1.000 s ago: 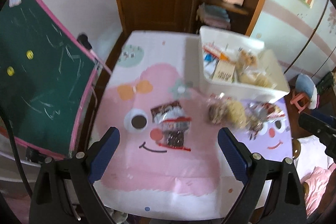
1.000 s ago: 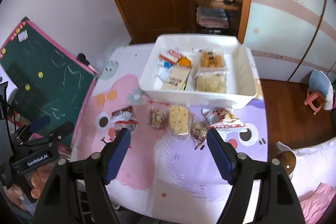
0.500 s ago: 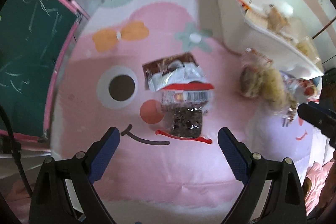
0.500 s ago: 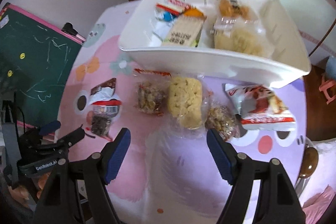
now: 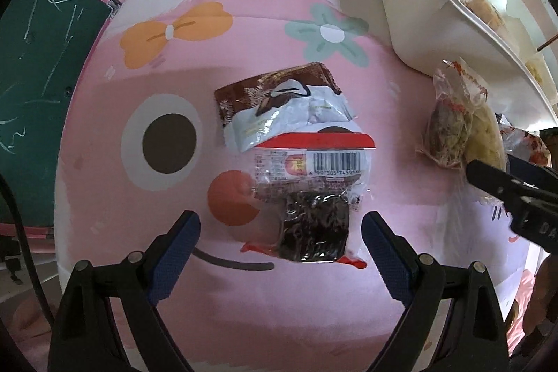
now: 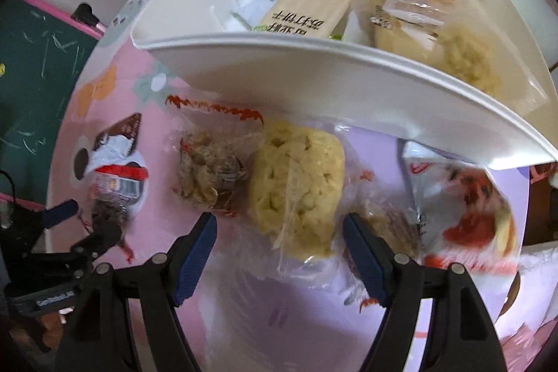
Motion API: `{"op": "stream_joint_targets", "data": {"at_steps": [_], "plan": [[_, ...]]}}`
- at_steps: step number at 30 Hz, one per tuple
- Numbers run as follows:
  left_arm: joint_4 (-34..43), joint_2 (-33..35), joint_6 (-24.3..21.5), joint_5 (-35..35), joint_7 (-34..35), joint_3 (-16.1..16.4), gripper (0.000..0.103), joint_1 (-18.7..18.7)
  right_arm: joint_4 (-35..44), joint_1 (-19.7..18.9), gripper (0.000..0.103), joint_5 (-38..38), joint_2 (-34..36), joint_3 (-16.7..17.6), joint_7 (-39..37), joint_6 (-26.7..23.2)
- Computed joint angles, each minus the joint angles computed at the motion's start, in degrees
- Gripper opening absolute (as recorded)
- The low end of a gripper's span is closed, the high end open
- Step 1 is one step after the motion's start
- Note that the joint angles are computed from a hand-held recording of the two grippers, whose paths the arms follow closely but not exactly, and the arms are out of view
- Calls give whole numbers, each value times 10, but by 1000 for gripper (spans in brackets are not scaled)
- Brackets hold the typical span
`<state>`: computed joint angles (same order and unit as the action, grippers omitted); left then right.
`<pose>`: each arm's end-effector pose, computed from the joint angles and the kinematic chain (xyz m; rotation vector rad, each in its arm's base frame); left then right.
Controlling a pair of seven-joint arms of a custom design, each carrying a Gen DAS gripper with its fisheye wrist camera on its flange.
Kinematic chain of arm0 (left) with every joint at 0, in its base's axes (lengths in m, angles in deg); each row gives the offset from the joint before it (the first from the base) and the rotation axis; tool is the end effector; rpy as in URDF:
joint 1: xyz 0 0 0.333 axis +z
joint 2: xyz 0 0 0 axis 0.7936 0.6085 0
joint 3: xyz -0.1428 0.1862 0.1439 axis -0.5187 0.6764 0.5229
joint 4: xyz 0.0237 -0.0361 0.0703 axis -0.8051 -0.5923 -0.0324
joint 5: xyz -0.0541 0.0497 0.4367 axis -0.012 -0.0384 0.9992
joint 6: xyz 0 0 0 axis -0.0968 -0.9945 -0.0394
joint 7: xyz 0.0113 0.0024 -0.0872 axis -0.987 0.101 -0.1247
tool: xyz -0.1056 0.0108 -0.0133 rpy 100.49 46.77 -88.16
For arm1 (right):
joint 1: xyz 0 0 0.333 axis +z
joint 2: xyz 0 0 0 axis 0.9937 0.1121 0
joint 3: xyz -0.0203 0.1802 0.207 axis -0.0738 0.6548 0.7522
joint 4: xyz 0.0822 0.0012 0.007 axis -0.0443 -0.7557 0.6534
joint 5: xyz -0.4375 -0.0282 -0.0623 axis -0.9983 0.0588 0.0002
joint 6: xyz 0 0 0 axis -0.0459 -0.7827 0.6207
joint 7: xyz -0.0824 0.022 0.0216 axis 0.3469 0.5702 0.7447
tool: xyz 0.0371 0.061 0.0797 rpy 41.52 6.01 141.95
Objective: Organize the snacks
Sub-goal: 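Grasp the chocolate-wrapped pack with the left tool while the right tool grasps another crumbly cake bag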
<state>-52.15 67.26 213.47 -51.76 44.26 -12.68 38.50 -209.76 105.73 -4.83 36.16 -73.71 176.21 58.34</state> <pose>0.5643 -0.3100 0.3531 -1.6619 2.6423 -0.3002 0.4955 0.2949 0.3674 -1.7059 2.4494 -0.1816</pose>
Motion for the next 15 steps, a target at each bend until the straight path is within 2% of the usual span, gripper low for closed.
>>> {"op": "stream_joint_targets", "data": {"at_steps": [3, 5, 7, 8, 9, 13, 15], "plan": [[7, 7, -8, -15, 7, -2, 83, 2, 3, 0, 73, -9, 9, 0, -3, -1], [4, 8, -1, -12, 4, -2, 81, 0, 6, 2, 67, -25, 15, 1, -4, -4], [1, 5, 6, -12, 4, -4, 73, -1, 4, 4, 61, -33, 14, 1, -7, -3], [-3, 2, 10, -13, 7, -5, 67, -1, 3, 5, 55, -36, 13, 1, -7, -2], [-6, -2, 13, -16, 8, -5, 56, -1, 1, 6, 51, -38, 11, 2, -7, 1], [-17, -15, 19, -31, 10, -3, 52, 1, -29, 9, 47, -7, -12, 3, -11, 40], [-25, -22, 21, -38, 10, -2, 45, 2, -43, 10, 45, 13, -22, 4, -12, 57]]}}
